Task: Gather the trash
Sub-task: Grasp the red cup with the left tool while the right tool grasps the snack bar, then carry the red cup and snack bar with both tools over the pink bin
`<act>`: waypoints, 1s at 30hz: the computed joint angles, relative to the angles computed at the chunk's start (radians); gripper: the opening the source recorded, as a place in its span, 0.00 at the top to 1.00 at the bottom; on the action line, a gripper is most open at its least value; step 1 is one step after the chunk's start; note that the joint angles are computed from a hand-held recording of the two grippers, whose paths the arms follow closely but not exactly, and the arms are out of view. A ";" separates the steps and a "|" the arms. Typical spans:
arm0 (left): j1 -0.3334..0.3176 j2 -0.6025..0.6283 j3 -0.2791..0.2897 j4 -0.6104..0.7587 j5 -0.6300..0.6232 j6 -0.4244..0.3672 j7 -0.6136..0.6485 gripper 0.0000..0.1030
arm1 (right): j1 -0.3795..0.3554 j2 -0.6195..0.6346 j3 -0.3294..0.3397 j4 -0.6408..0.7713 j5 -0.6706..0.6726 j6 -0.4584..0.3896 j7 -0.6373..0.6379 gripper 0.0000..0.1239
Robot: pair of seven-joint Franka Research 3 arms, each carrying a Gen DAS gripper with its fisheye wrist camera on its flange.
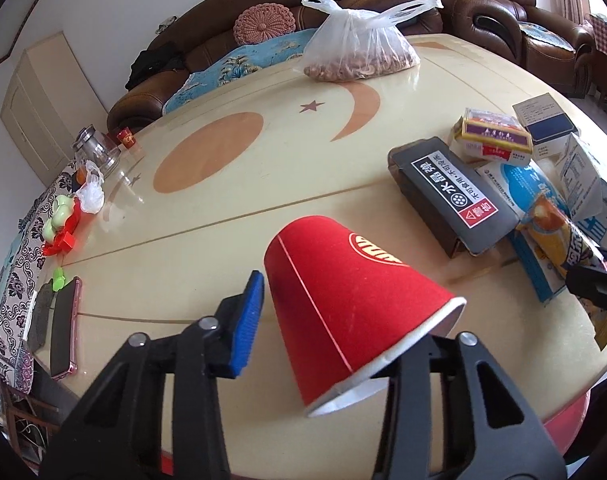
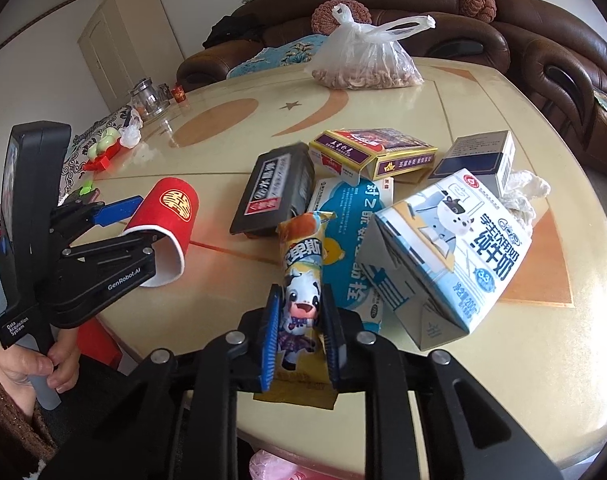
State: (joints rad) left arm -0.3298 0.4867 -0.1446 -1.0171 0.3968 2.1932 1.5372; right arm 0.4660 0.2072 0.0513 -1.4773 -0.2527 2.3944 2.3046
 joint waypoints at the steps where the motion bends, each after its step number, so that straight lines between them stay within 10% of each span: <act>1: -0.001 -0.004 0.002 -0.006 0.004 0.004 -0.005 0.67 | 0.003 0.001 -0.001 0.004 -0.009 -0.008 0.003 0.85; 12: 0.009 -0.050 -0.001 -0.060 0.014 0.027 -0.033 0.92 | 0.014 -0.011 0.000 0.013 -0.049 -0.042 0.027 0.86; 30: 0.027 -0.090 -0.012 -0.076 -0.014 -0.004 -0.088 0.96 | 0.011 -0.080 0.024 -0.023 -0.148 -0.065 0.108 0.86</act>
State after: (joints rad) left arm -0.3024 0.3965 -0.1563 -1.0932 0.3832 2.1890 1.4494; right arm 0.4766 0.1274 0.0751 -1.5003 -0.4008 2.3292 2.4126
